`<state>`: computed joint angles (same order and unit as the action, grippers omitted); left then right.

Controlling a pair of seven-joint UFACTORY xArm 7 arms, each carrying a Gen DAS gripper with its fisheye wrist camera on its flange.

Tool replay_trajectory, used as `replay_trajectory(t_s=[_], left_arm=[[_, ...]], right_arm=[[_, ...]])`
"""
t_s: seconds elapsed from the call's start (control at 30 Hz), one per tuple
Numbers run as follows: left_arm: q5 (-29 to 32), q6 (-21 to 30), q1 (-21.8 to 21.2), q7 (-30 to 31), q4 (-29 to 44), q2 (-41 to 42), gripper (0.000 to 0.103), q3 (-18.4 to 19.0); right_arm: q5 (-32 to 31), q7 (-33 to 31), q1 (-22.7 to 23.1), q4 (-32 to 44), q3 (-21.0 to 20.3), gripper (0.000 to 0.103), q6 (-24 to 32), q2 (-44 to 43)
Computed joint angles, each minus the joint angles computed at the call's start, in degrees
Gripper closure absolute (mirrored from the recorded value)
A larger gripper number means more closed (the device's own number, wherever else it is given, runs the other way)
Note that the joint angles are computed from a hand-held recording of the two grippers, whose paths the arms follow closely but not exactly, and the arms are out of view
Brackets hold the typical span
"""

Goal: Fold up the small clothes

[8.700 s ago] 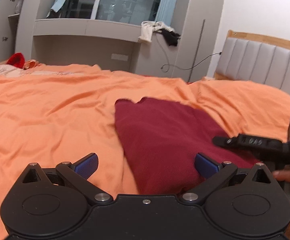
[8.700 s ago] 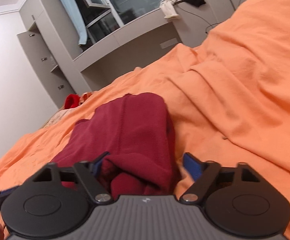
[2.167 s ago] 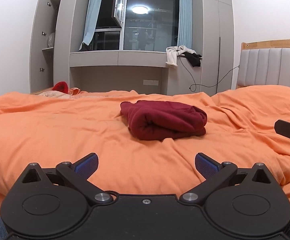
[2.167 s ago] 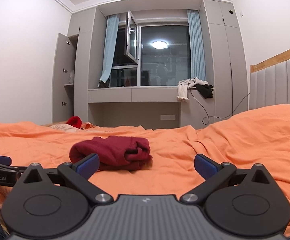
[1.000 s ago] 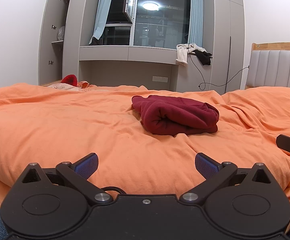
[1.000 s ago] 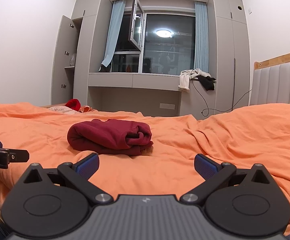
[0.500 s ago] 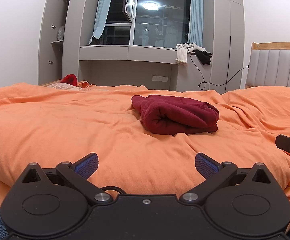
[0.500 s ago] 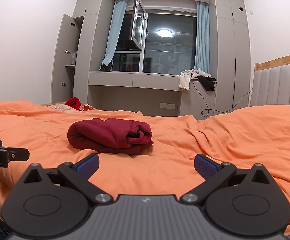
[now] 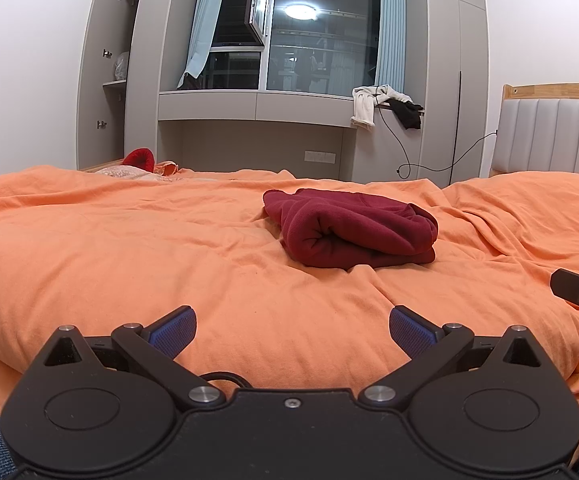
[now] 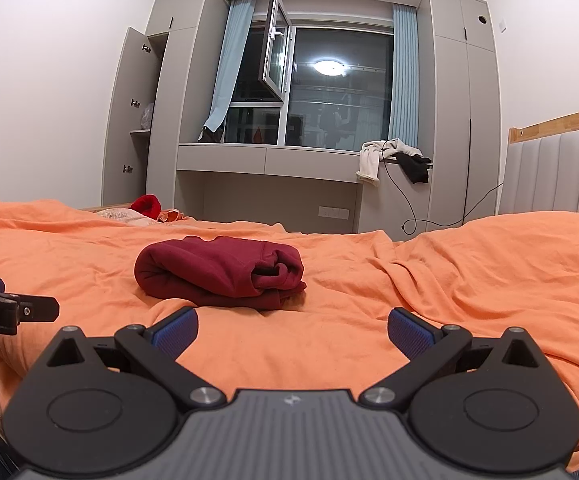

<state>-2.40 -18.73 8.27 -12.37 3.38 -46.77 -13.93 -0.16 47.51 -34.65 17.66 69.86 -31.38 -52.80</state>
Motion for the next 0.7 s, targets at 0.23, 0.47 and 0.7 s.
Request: replay_trajectory(t_s=[0.23,0.47,0.7], left_arm=[[-0.1,0.1,0.0,0.0,0.0,-0.1,0.001,-0.1],[-0.1,0.3,0.0,0.0,0.0,-0.2,0.001,-0.1],[-0.1,0.4,0.0,-0.1,0.0,-0.3,0.001,-0.1]], right_arm=[[-0.1,0.1,0.0,0.0,0.0,0.000,0.1,-0.1],[-0.2,0.1,0.0,0.0,0.0,0.000,0.1,-0.1],[-0.2,0.0,0.0,0.0,-0.1,0.000,0.0,-0.1]])
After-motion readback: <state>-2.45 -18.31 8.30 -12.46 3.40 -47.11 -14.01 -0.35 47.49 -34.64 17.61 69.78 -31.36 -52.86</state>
